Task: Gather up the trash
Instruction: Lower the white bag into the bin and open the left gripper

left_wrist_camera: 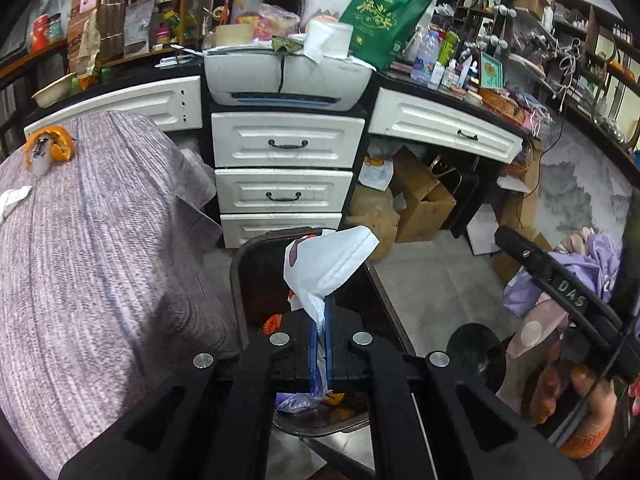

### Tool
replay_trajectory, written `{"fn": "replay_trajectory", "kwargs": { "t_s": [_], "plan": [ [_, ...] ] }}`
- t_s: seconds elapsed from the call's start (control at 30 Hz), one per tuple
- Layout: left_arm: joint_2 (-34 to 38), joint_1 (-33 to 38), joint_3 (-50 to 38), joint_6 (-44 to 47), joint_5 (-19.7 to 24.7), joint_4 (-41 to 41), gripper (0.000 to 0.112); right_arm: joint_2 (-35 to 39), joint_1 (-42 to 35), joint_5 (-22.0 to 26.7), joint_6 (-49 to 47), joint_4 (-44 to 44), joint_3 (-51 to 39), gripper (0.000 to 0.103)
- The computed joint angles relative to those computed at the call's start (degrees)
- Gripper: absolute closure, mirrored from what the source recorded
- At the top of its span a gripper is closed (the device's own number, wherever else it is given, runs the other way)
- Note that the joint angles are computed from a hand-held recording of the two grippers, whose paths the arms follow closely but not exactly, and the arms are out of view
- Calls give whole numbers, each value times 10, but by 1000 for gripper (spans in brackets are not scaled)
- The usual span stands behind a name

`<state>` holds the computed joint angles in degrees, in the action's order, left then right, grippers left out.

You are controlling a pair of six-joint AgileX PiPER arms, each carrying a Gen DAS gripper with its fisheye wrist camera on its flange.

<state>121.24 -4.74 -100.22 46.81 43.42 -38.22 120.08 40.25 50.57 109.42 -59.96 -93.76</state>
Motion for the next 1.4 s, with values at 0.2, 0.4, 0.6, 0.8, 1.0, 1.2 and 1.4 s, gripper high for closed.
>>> {"fn": "replay_trajectory", "kwargs": {
  "t_s": [0.2,0.4,0.6,0.8,1.0,1.2,1.4],
  "plan": [
    [41,-21,-47,-41,19,44,109,0,-1,-6,10,0,7,21],
    [64,-26,-72,-57,41,59,74,-5,-1,-8,18,-2,18,21],
    [33,-7,-18,-12,21,-5,34,-7,-2,-12,27,-1,24,21],
    [10,1,15,13,4,-27,30,-7,0,-10,26,-2,21,21],
    [-8,13,36,23,0,-32,29,-3,-3,-22,10,13,14,20],
    [-40,36,70,58,-8,-51,26,4,-1,-24,-15,25,-6,20],
    [-70,69,92,101,-7,-71,22,27,6,-32,-87,48,-67,16]
  ]
}}
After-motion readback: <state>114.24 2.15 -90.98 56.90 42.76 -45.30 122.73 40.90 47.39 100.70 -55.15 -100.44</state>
